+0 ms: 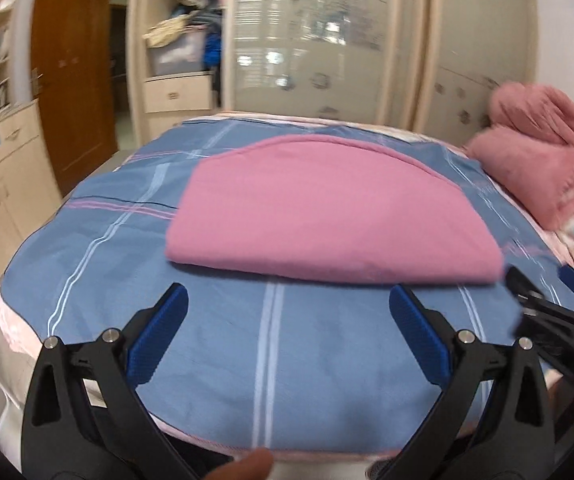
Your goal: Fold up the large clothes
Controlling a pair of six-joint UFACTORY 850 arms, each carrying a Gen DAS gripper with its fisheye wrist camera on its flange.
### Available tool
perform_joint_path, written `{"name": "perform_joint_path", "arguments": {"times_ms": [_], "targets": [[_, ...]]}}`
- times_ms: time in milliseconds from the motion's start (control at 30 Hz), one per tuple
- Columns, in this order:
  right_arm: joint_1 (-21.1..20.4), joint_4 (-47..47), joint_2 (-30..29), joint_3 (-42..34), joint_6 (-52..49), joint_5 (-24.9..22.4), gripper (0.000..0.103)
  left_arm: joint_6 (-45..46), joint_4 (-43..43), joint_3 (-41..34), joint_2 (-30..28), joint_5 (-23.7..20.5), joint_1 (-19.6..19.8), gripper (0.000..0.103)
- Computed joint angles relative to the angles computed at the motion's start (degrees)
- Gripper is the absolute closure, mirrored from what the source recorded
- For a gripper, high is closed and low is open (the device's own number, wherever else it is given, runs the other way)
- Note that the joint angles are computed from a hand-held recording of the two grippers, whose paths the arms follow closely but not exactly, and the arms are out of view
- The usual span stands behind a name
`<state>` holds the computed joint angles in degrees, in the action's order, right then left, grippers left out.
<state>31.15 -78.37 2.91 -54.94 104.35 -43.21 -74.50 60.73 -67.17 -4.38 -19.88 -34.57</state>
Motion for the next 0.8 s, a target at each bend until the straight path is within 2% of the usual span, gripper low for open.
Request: {"name": "perform_joint_path", "arguments": {"times_ms": [267,500,800], "targets": [[1.27,-0.16,2.54,2.83,2.27,-3.34,0.001,-6.01,7.63,2.2,2.3,-1.41,-3.98,0.002],[3.82,-1.29,3.58,3.43,3.93,-6.56,0.001,-5.63,7.88,2.19,2.69,-2.2,-4.29,0.002],[4.61,-0.79,3.21,3.25,4.02,-5.94,0.001,-5.81,8.14,2.56,3.05,-2.66,-4.34,0.002]]}}
